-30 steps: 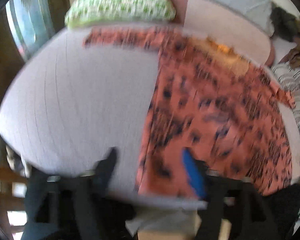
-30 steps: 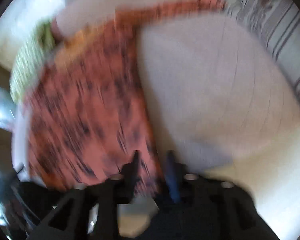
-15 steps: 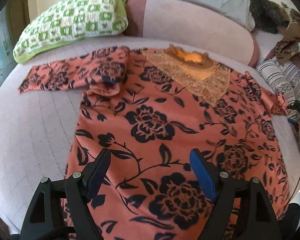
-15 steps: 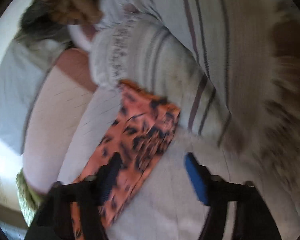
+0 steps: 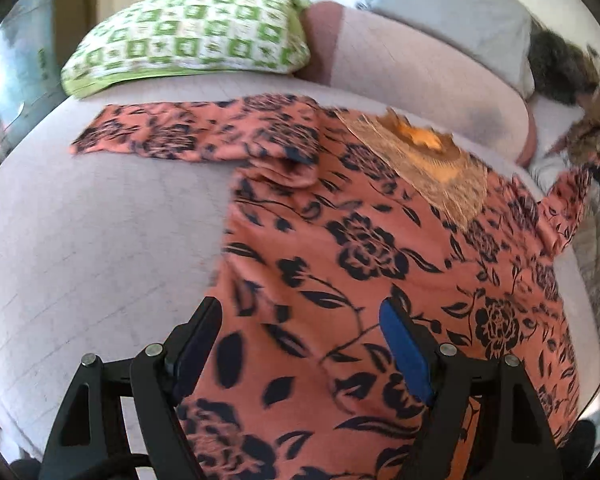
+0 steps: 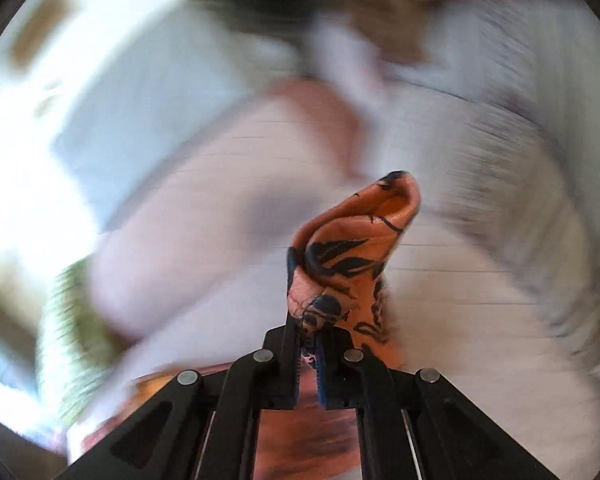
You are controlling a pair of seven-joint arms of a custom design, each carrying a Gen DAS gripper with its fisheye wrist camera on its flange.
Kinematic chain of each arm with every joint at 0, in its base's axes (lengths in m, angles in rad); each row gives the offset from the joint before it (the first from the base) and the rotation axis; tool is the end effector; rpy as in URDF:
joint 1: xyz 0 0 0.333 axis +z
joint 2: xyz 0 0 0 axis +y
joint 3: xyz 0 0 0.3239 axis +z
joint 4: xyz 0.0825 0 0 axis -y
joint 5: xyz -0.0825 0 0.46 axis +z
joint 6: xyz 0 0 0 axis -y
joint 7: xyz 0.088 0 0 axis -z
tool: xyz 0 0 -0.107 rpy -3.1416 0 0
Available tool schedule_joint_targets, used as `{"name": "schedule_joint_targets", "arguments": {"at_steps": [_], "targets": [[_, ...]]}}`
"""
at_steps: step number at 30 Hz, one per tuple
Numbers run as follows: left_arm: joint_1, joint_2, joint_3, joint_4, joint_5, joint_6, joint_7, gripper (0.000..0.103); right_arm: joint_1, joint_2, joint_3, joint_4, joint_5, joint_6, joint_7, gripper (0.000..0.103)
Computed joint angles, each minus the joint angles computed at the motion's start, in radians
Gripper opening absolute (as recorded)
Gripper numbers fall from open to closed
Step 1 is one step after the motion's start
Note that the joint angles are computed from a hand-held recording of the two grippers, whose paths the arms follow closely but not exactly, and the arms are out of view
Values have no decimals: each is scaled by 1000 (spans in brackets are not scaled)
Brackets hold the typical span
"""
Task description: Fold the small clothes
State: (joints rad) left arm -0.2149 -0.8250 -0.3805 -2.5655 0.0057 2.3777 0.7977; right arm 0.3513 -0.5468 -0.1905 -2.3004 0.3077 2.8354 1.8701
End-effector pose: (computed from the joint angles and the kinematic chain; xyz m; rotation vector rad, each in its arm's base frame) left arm 0.3508 -0.2547 0.5588 -2.0764 1.6904 -0.7570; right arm 0.5077 0.0469 0.6678 -1.1257 1.7164 -0.2985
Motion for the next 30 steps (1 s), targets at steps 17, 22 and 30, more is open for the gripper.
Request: {"name": "schedule_joint_targets", "arguments": {"at_steps": [17, 22, 30], "targets": [[48, -64, 41, -10, -17, 17, 33, 82, 312, 240, 84, 89, 605, -55, -319, 78], [20, 258, 75, 195, -62, 163, 176, 83, 153, 16, 140, -117, 449, -19, -129, 81], [-3, 715, 127, 545, -150, 56, 196, 55, 123, -250, 138, -388, 306, 10, 1, 81]]}}
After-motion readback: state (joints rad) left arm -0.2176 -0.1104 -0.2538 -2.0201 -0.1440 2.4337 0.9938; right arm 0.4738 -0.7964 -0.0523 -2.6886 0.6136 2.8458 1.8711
